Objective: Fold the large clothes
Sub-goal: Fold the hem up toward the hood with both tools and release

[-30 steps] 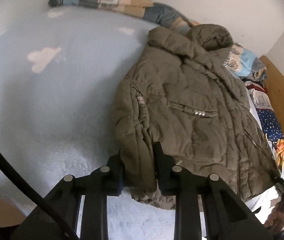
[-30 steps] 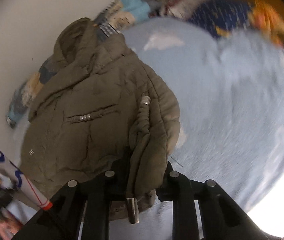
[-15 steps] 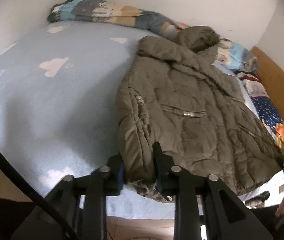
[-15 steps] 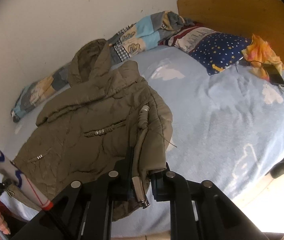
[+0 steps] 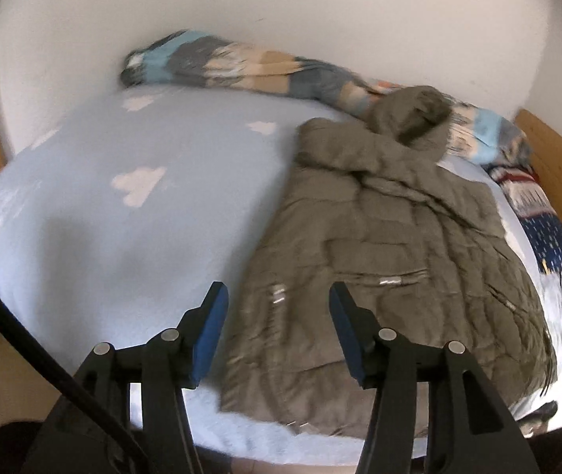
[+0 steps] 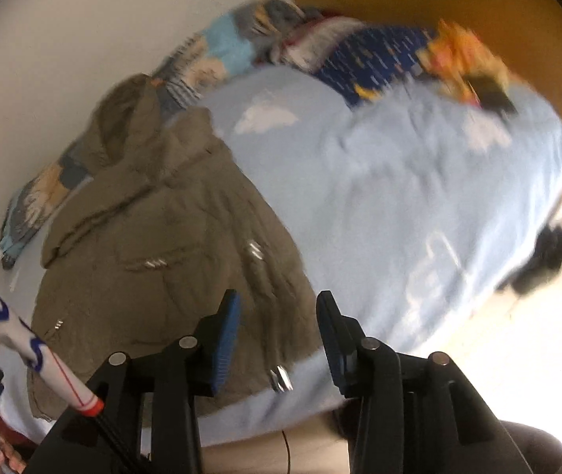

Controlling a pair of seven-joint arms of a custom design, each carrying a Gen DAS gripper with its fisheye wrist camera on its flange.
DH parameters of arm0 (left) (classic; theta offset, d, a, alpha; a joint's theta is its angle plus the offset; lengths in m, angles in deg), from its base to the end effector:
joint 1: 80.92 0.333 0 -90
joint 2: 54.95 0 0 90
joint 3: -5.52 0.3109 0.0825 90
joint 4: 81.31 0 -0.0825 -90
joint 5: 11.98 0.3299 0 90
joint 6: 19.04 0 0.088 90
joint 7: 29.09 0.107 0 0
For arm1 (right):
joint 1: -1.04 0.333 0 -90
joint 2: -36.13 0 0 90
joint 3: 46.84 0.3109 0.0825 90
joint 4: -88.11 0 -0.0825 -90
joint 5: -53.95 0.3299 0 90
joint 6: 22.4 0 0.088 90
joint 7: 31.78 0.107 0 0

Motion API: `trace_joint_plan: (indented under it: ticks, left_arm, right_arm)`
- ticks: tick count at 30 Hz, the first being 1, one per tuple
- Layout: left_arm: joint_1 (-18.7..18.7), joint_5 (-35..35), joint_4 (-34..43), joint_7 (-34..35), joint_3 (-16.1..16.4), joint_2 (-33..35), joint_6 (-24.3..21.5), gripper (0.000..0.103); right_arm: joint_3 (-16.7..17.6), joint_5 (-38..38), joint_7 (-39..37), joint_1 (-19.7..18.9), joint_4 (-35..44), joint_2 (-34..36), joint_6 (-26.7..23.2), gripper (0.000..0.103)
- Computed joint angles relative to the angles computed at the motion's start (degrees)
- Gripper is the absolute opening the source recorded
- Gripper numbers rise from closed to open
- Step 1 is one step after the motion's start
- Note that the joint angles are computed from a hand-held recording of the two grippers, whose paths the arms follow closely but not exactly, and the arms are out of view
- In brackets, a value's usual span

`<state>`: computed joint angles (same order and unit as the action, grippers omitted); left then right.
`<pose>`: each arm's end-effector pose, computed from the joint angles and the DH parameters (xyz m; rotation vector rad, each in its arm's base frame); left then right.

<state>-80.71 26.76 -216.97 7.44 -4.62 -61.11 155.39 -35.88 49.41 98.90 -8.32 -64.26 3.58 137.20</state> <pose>0.4671 -0.1331 0.4763 -1.8688 1.6824 -0.8465 0.3671 0.0219 0.5165 -1.1682 2.2429 -0.5558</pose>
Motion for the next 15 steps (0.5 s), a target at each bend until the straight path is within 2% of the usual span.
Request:
trace_joint_plan:
  ticks: [2, 6, 8, 10, 14, 15]
  left_arm:
    - [-1.34, -0.33, 3.05, 2.27, -0.65, 1.57, -1.25, 0.064]
    - [-5.93, -8.99, 12.44, 13.87, -1.11, 7.49, -6.11, 0.065]
    - [-7.95, -5.25, 18.24, 11.84, -0.65, 11.14, -8.66, 0.066]
    - [-10.77, -1.27, 26.98, 10.46, 0.3, 16.76, -13.47, 0.066]
    - [-13.9, -3.85, 44.75, 15.1, 0.65, 28.92, -20.83, 0.066]
    - [-15.72, -5.82, 49.76, 17.38, 2.58, 32.73, -21.02, 0.066]
  right_arm:
    - [0.53, -1.17, -2.11, 1.02, 3.44, 2.76, 0.92, 0.044]
    - [-1.1, -0.18, -6.94, 5.7, 11.72, 11.03, 1.79, 0.043]
    - [-1.91, 0.26, -8.99, 7.91, 17.59, 16.86, 1.4, 0.043]
    - [-2.38, -0.92, -9.28, 9.38, 23.14, 22.25, 0.15, 0.043]
    - [-4.69, -1.15, -9.75, 12.65, 37.65, 35.01, -4.28, 0.043]
    - [-5.4, -0.97, -9.99, 13.3, 41.09, 37.96, -5.29, 0.043]
